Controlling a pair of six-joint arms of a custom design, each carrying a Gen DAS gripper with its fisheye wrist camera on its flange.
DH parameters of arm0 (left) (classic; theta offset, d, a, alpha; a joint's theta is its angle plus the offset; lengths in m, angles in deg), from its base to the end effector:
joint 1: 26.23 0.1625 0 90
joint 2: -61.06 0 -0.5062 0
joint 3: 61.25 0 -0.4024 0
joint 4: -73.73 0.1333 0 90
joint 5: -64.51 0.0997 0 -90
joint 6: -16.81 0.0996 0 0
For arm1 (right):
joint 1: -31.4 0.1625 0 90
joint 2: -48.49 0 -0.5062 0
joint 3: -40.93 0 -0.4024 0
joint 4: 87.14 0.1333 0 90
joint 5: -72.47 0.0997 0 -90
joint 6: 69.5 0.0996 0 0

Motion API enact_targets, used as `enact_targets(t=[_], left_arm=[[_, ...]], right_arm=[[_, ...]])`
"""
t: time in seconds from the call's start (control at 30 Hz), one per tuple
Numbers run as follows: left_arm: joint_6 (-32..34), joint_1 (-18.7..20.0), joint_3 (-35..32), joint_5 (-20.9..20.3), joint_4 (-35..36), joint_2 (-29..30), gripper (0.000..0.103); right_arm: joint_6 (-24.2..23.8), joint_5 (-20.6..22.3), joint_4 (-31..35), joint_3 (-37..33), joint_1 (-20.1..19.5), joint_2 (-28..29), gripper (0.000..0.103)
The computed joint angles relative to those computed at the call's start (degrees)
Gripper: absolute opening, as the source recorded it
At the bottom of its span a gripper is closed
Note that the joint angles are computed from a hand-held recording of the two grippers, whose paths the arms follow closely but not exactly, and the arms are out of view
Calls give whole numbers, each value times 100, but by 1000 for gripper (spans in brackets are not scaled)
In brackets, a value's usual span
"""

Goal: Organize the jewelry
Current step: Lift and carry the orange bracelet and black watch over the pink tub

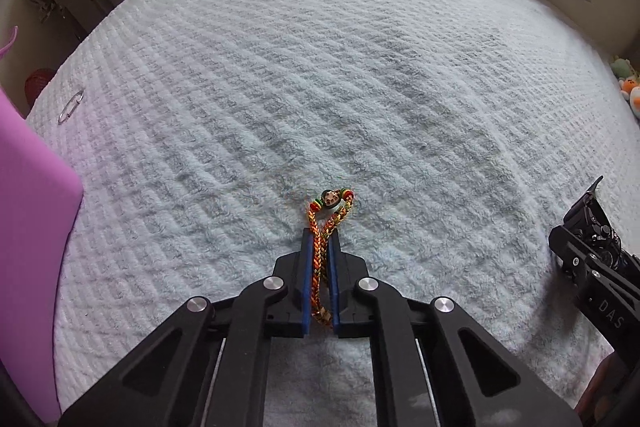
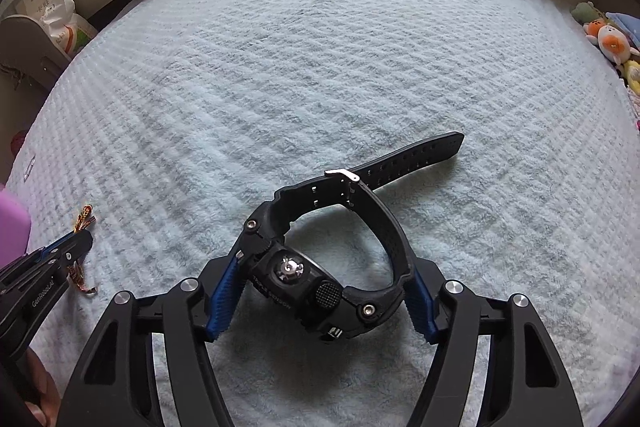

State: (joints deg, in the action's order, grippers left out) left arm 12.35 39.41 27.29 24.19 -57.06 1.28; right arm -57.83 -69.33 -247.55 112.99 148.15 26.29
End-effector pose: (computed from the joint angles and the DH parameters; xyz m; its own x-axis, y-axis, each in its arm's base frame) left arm -0.1057 -0.7408 0.3640 -0.6844 0.0525 -0.7272 0.3513 0.8978 -0.2658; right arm 0.4286 -0.7281 0.0235 -0.7477 0.1378 0.6496 -0.2759 0.8253 -0.4926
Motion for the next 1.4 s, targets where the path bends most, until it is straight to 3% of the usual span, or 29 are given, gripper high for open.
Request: enact_targets(t=[0.37, 0.73, 0.97, 1.17, 1.4], left_arm=[[-220, -241, 485, -297, 462, -584, 6], [-938, -781, 887, -363, 1278, -1333, 6], [-1691, -1254, 612, -165, 2266, -1744, 6], [-2344, -1641, 6, 93, 3230, -1843, 6], [-3599, -2065, -551, 295, 4602, -2128, 6]], right_arm=[[358, 58, -209, 941, 224, -476, 66], [904, 87, 152, 1864, 695, -1235, 66], [1222, 151, 868, 2116, 1139, -1822, 66], [1281, 324, 1557, 1868, 1447, -2095, 66], [1197, 538, 2177, 1342, 1832, -2097, 66]])
